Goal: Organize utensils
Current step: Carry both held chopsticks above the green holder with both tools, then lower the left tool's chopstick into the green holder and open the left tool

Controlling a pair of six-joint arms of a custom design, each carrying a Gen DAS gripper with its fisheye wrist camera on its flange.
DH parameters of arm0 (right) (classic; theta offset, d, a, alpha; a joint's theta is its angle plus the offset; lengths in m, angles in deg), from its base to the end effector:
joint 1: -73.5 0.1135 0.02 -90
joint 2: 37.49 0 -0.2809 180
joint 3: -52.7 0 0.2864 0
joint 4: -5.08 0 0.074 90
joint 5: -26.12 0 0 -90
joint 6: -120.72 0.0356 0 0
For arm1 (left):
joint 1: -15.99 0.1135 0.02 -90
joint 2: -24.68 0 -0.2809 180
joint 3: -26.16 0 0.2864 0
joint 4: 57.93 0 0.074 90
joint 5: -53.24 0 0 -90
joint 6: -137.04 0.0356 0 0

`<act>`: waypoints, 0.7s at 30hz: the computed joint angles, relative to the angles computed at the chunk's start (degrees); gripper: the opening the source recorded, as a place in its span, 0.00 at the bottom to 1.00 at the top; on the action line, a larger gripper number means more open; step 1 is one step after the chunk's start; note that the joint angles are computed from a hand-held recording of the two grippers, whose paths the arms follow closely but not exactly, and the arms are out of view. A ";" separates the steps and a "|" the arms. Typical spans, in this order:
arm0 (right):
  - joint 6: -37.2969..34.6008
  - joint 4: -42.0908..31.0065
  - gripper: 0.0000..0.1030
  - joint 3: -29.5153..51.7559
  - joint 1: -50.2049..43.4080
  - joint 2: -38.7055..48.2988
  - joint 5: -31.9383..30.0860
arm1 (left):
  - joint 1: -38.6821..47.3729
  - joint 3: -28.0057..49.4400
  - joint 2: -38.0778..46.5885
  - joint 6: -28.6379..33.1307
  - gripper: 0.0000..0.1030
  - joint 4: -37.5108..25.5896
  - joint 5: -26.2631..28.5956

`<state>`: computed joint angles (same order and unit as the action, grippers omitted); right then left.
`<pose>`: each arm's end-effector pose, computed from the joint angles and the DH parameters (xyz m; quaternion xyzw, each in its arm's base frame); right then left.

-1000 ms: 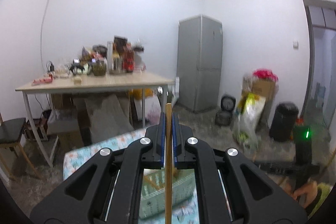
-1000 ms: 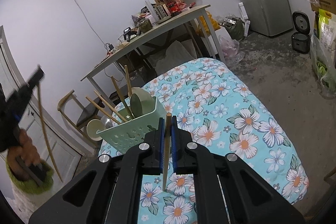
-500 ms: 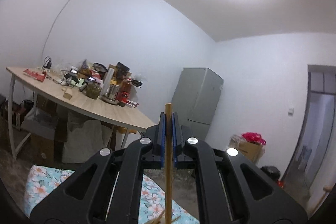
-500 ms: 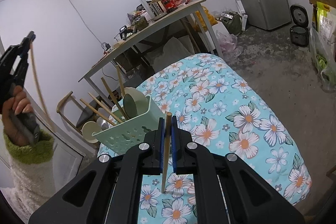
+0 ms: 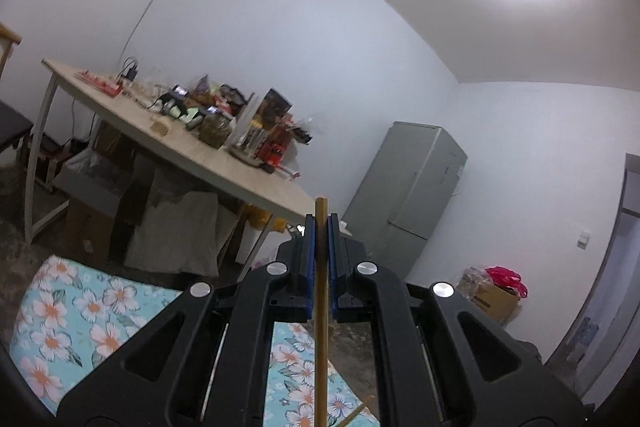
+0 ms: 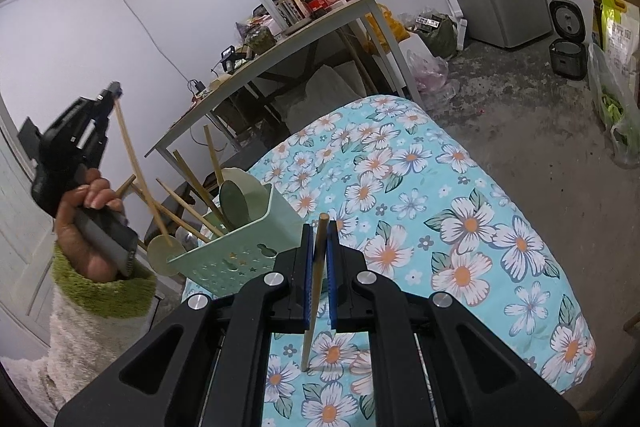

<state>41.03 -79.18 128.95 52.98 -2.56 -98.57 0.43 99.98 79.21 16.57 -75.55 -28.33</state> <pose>0.0824 -0.0092 0.3931 0.1179 0.8753 0.2383 0.4039 0.2264 -0.0685 0.4401 -0.0379 0.6958 -0.3268 0.6384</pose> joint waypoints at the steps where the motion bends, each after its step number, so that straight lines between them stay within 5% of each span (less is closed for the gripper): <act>1: -0.48 -0.21 0.06 0.00 -0.60 0.14 -0.48 | -0.43 -0.80 0.14 -0.06 0.05 0.82 -1.30; 21: -1.70 -0.87 0.06 -0.35 -2.58 0.28 -2.43 | -7.29 -1.91 3.25 6.56 0.05 4.62 -13.92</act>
<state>39.33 -80.05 128.60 50.40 -2.28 -101.00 -6.86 98.07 82.47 23.13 -70.93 -42.26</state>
